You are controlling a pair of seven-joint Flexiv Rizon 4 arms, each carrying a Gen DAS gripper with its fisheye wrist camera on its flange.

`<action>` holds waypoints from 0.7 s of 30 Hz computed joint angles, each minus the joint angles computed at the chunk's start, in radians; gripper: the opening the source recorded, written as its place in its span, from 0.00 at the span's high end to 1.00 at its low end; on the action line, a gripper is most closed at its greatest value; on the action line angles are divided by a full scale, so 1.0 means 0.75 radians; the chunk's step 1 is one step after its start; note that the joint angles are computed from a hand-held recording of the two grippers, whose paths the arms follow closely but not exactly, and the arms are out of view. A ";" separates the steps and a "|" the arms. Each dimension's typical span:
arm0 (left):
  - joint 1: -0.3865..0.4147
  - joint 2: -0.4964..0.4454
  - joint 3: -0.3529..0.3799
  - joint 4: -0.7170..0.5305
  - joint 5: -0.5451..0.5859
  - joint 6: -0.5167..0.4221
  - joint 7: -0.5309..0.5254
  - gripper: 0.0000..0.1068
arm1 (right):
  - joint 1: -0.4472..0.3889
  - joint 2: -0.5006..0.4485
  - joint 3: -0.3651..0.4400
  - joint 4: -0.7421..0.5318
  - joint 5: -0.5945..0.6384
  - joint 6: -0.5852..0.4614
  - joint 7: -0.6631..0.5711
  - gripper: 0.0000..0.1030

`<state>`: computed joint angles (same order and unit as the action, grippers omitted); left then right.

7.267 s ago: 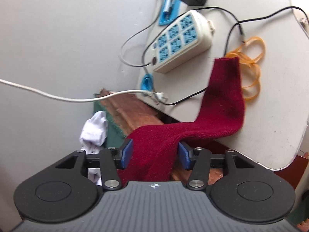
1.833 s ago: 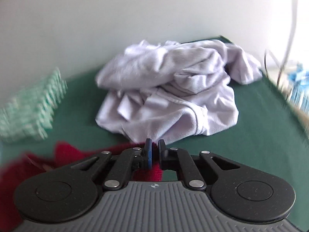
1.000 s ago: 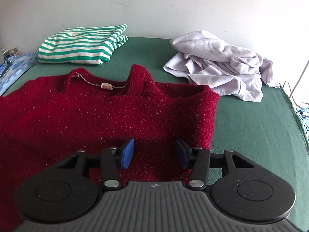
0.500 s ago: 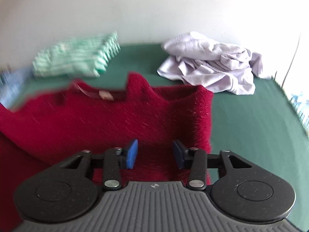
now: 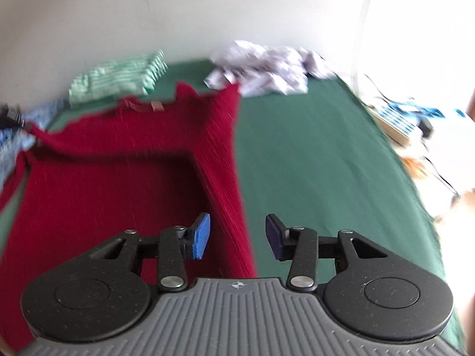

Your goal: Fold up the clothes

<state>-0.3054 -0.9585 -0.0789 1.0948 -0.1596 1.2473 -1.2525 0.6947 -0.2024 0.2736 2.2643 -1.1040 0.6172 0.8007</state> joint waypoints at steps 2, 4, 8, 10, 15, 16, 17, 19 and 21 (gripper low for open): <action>-0.021 -0.014 0.036 -0.027 0.011 -0.011 -0.031 1.00 | 0.048 0.047 0.079 0.032 0.144 -0.038 0.007 0.57; -0.051 -0.029 0.091 -0.070 0.035 -0.040 -0.083 1.00 | 0.096 0.081 0.140 0.051 0.273 -0.047 0.018 0.57; -0.095 -0.044 0.160 -0.141 0.101 -0.087 -0.177 1.00 | 0.162 0.110 0.176 0.121 0.297 0.080 0.239 0.57; -0.119 -0.043 0.194 -0.162 0.143 -0.098 -0.226 1.00 | 0.185 0.090 0.168 0.137 0.233 0.131 0.345 0.57; -0.191 -0.037 0.293 -0.226 0.272 -0.172 -0.383 1.00 | 0.246 0.005 0.126 0.128 0.089 0.086 0.504 0.58; -0.204 -0.028 0.309 -0.226 0.301 -0.176 -0.416 1.00 | 0.258 -0.006 0.119 0.126 0.047 0.060 0.541 0.60; -0.217 -0.019 0.324 -0.227 0.330 -0.180 -0.450 1.00 | 0.269 -0.018 0.113 0.124 0.011 0.034 0.570 0.66; -0.234 0.003 0.338 -0.217 0.381 -0.183 -0.505 1.00 | 0.284 -0.045 0.122 0.100 0.029 -0.028 0.489 0.84; -0.246 0.019 0.341 -0.218 0.418 -0.196 -0.549 1.00 | 0.286 -0.047 0.127 0.096 0.056 -0.054 0.402 0.96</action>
<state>-0.4898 -0.9444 0.1770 0.9316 0.1539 1.1006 -1.6643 0.9091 -0.2377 0.3689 2.3366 -1.0623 0.5770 1.1020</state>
